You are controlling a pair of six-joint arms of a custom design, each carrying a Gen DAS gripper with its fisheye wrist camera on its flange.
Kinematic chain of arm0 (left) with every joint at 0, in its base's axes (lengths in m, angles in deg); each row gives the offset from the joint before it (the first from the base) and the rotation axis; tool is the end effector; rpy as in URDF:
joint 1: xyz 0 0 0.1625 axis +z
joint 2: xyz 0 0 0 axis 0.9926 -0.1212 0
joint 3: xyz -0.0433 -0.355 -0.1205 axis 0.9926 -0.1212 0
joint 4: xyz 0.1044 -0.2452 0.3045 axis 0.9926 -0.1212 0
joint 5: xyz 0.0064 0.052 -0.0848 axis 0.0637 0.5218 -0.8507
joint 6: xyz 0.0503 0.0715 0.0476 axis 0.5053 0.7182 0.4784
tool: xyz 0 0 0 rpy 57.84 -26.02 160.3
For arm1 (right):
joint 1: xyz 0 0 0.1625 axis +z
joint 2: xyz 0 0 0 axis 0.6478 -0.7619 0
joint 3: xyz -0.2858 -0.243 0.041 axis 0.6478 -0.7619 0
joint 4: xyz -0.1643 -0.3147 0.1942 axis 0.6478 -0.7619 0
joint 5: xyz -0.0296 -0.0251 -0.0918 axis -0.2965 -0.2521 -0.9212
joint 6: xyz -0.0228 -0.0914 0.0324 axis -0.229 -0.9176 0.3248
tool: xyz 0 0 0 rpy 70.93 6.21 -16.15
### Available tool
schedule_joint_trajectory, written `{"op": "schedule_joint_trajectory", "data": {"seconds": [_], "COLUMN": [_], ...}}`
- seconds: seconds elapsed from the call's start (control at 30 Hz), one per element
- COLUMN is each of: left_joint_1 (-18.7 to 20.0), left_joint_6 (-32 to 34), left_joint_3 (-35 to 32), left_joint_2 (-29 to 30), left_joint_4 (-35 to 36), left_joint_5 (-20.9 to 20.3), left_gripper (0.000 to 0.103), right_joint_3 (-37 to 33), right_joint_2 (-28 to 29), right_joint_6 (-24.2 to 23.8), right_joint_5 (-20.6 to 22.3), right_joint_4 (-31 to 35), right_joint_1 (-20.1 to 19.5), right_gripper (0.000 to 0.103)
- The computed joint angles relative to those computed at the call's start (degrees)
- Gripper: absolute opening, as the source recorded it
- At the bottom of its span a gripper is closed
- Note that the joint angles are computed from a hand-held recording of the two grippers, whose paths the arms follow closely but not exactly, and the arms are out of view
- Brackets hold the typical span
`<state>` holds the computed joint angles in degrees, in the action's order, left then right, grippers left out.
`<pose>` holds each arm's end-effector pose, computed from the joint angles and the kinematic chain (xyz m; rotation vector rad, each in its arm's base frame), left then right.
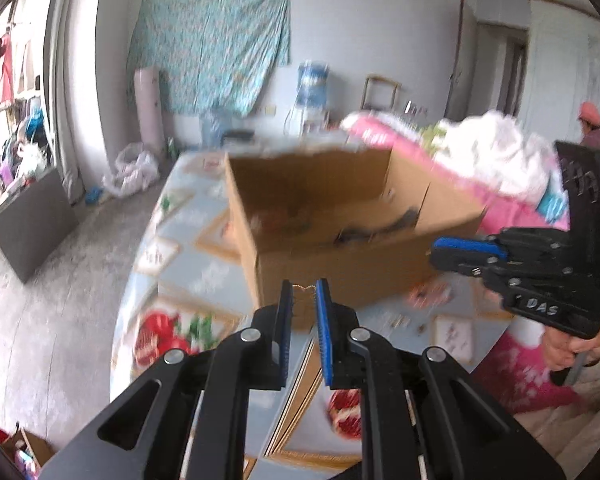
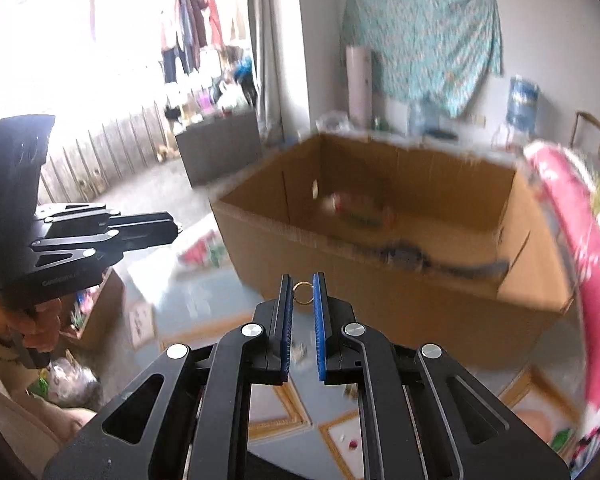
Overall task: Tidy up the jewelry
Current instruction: 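Carry the gold ring into the box with the right gripper and release, then withdraw the right gripper from the box back over the charms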
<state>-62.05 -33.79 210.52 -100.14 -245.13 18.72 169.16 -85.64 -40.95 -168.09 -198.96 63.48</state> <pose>-0.2772 -0.3223 0.1652 1.0069 2.3926 -0.9229 0.1785 -0.3197 0.2475 0.8124 -2.3249 1.0005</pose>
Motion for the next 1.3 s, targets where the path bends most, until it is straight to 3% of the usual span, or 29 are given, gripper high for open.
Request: {"op": "schedule_joint_trajectory", "data": {"seconds": [0.17,0.23,0.3,0.4,0.5,0.6,0.77,0.8,0.87,0.97,1.13,1.3], "left_joint_1": [1.5,3.6,7.4,12.3,16.6,19.3,22.8,23.3,24.1,24.6,24.7,24.7], "left_joint_6": [8.6,13.0,17.3,19.6,16.4,13.6,9.6,8.4,6.7,4.8,3.2,2.1], "left_joint_3": [-5.7,-9.7,-16.7,-28.7,-43.6,-55.4,-69.8,-72.2,-75.5,-78.9,-81.6,-81.5], "left_joint_2": [4.2,7.2,11.3,18.6,28.0,36.8,47.5,49.2,51.4,54.0,56.4,56.4], "left_joint_4": [-4.7,-5.0,-2.2,8.2,22.1,30.0,41.2,43.8,46.9,49.6,52.4,52.6], "left_joint_5": [-1.4,-3.3,-9.1,-16.6,-20.9,-20.4,-21.3,-21.6,-22.5,-22.7,-21.6,-21.1], "left_gripper": [0.011,0.011,0.011,0.011,0.011,0.011,0.011,0.011,0.011,0.012,0.012,0.021], "right_joint_3": [-4.8,-8.5,-12.3,-20.4,-28.0,-34.7,-41.0,-41.8,-42.1,-43.0,-43.1,-43.4], "right_joint_2": [-1.9,-1.9,-0.7,2.2,6.5,10.8,16.1,16.4,18.0,18.7,18.9,18.5], "right_joint_6": [-2.0,-1.3,0.2,3.6,7.9,12.7,15.8,16.1,13.9,14.1,13.6,14.3], "right_joint_5": [2.3,3.1,2.4,-0.2,-2.4,-2.5,-5.0,-4.2,-8.6,-9.8,-10.3,-9.2], "right_joint_4": [3.2,7.7,11.7,22.4,32.6,41.2,50.2,51.3,48.7,49.7,48.2,48.0], "right_joint_1": [0.2,-0.9,-2.2,-4.6,-7.5,-10.3,-12.4,-12.6,-11.3,-11.0,-10.9,-11.7], "right_gripper": [0.008,0.008,0.008,0.008,0.008,0.008,0.008,0.008,0.008,0.009,0.01,0.01]}}
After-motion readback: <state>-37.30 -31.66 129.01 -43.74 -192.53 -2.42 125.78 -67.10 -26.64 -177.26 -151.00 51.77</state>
